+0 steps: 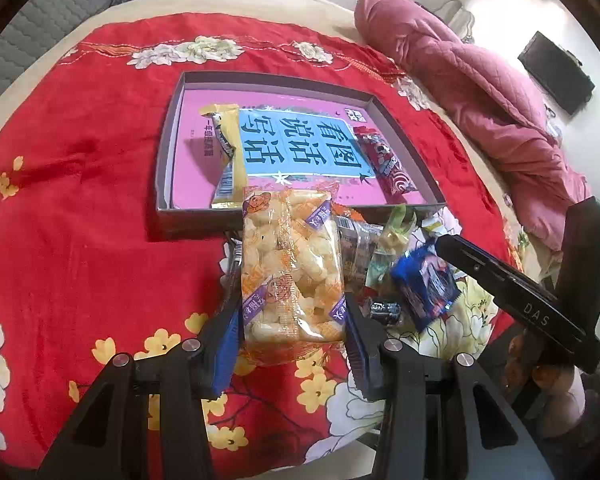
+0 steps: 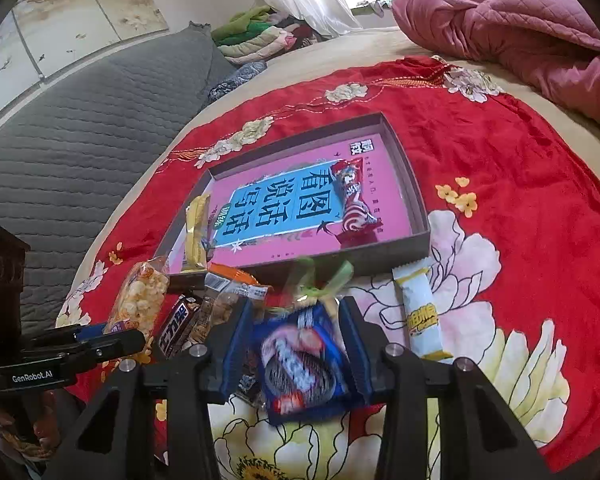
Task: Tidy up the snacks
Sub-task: 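Grasp the clear puff bag with left tool while right tool lifts the Oreo pack, then carry the puff bag with left tool while right tool carries Oreo pack toward box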
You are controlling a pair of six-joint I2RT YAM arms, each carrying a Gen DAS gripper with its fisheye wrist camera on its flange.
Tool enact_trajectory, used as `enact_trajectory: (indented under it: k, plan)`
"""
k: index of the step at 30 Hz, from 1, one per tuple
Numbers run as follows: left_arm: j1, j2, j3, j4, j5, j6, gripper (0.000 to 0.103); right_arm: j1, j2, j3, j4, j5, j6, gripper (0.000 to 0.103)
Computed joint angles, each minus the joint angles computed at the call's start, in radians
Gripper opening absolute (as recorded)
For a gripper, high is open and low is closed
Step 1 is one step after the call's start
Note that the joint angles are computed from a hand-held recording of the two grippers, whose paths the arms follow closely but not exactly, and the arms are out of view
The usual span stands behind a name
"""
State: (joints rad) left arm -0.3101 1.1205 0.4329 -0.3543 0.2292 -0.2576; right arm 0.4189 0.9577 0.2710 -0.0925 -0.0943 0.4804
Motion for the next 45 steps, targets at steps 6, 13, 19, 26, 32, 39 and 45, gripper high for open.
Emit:
enact_trajectory:
  k: [6,13,19,26,32,39,45]
  plan:
    - [-0.002,0.002,-0.005,0.005,0.005,-0.004,0.048,-0.015,0.059,0.010,0.002,-0.028,-0.002,0.048]
    - [-0.004,0.004,-0.003,0.006,0.013,-0.003,0.048,0.031,0.014,0.025,-0.076,0.032,-0.010,0.078]
    - [-0.007,0.001,-0.002,0.006,0.018,0.001,0.048,0.182,0.106,0.090,-0.157,0.156,-0.020,0.081]
    - [-0.013,0.004,-0.001,0.010,0.020,-0.001,0.048,0.174,0.175,0.093,-0.147,0.154,-0.006,0.077]
    - [-0.017,0.011,-0.001,0.018,0.022,-0.005,0.048,0.059,0.158,0.055,-0.112,0.047,-0.011,0.057]
    - [-0.015,0.006,0.004,0.021,0.025,-0.009,0.048,0.044,0.026,0.025,-0.107,0.058,-0.014,0.056]
    - [-0.006,0.013,0.020,0.025,0.028,-0.010,0.048,0.017,-0.033,0.021,-0.076,0.063,-0.023,0.056]
